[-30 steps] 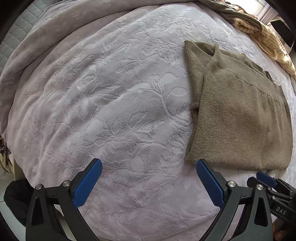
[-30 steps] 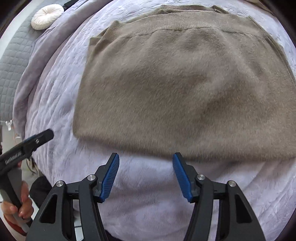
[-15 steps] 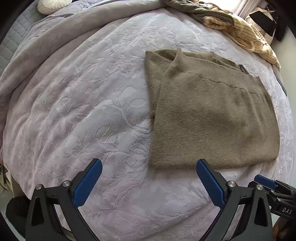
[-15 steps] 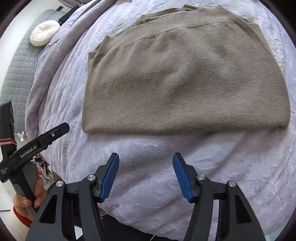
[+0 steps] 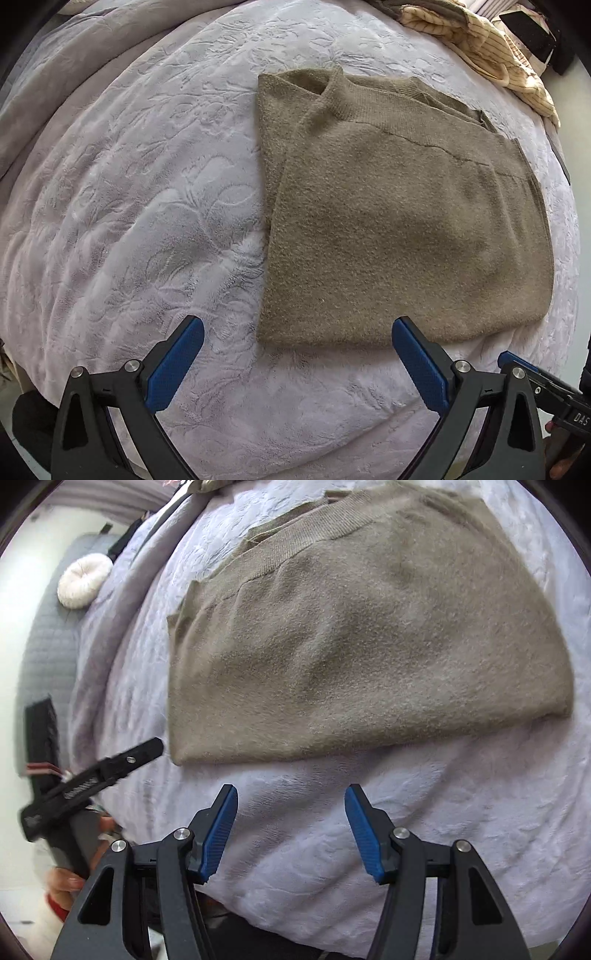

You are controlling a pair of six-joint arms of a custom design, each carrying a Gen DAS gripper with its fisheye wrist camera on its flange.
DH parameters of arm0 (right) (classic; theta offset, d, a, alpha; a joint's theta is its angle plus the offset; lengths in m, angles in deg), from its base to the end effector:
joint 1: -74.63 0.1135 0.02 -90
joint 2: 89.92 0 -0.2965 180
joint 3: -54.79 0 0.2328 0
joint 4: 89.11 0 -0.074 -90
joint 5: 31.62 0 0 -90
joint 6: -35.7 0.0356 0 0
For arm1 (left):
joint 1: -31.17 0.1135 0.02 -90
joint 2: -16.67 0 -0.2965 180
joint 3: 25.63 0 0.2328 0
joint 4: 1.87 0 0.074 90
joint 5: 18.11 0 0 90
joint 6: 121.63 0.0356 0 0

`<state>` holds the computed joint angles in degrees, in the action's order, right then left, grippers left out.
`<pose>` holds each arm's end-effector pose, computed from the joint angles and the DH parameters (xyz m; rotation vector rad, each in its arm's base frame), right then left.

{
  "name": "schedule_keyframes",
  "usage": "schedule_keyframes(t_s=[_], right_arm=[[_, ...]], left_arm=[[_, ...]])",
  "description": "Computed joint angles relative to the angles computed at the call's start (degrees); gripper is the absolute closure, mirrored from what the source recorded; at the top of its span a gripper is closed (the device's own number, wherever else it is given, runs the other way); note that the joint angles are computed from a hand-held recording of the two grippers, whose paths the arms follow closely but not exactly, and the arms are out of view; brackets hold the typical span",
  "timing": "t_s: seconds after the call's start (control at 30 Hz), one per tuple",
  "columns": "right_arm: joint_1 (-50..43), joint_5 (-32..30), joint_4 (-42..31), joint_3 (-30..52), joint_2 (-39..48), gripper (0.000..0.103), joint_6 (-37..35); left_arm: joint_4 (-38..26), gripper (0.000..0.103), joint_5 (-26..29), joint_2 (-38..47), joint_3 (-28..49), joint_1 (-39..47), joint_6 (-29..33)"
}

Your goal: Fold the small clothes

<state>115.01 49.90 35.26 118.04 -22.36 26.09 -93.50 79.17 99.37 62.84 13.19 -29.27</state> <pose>0.1441 0.1295 0.2755 0.9396 2.7499 0.7847 0.2096 -0.0728 0.3220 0.5509 3.0306 -0.2093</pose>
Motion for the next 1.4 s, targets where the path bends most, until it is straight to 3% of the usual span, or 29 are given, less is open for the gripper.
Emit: schedule_keyframes(t_s=[0.17, 0.3, 0.43, 0.63, 0.87, 0.9, 0.93, 1.0, 1.1, 1.2, 1.27, 1.33, 1.4], right_arm=[[-3.9, -4.7, 22.5, -11.1, -1.1, 0.038, 7.6], [-4.1, -8.3, 44.1, -17.8, 5.9, 0.038, 14.0], [-2.3, -6.8, 59.9, -22.3, 13.3, 0.038, 23.0], [0.7, -2.7, 68.7, -24.5, 18.0, 0.038, 28.1], [6.3, 14.7, 87.0, -30.2, 25.1, 0.039, 44.3], [6.7, 15.5, 89.4, -30.8, 25.9, 0.045, 45.2], [6.9, 16.2, 92.0, -31.3, 26.7, 0.061, 45.8], [7.2, 16.9, 97.3, -32.5, 28.0, 0.076, 46.3], [7.0, 17.5, 100.2, -33.3, 28.1, 0.075, 46.4], [5.2, 14.5, 97.9, -33.7, 27.9, 0.064, 47.2], [4.7, 14.1, 101.1, -33.6, 30.6, 0.065, 48.0], [3.5, 12.7, 104.9, -33.5, 32.2, 0.095, 47.0], [3.1, 14.6, 112.3, -35.0, 33.2, 0.095, 46.1]], left_arm=[[2.0, 0.001, 3.2, 4.2, 1.5, 3.0, -0.2], [3.1, 0.001, 5.1, 6.3, 1.4, 4.5, 0.0], [3.7, 0.001, 8.1, 8.2, 0.6, 7.5, 0.8], [5.1, 0.001, 10.2, 9.1, -1.5, 11.3, 4.4], [3.8, 0.001, 17.1, 12.9, -0.1, 15.0, 7.9], [4.0, 0.001, 17.4, 13.4, 0.2, 14.8, 7.9], [4.0, 0.001, 17.7, 14.0, 0.6, 14.8, 8.3], [3.9, 0.001, 18.5, 15.3, 1.4, 15.0, 8.9], [4.2, 0.001, 19.7, 16.9, 2.1, 15.1, 8.8], [4.5, 0.001, 20.6, 18.6, 2.6, 15.1, 8.7], [4.2, 0.001, 20.9, 19.4, 2.8, 15.3, 9.8], [3.9, 0.001, 23.4, 20.6, 3.2, 15.4, 10.8], [2.1, 0.001, 27.8, 22.9, 4.2, 16.2, 12.6]])
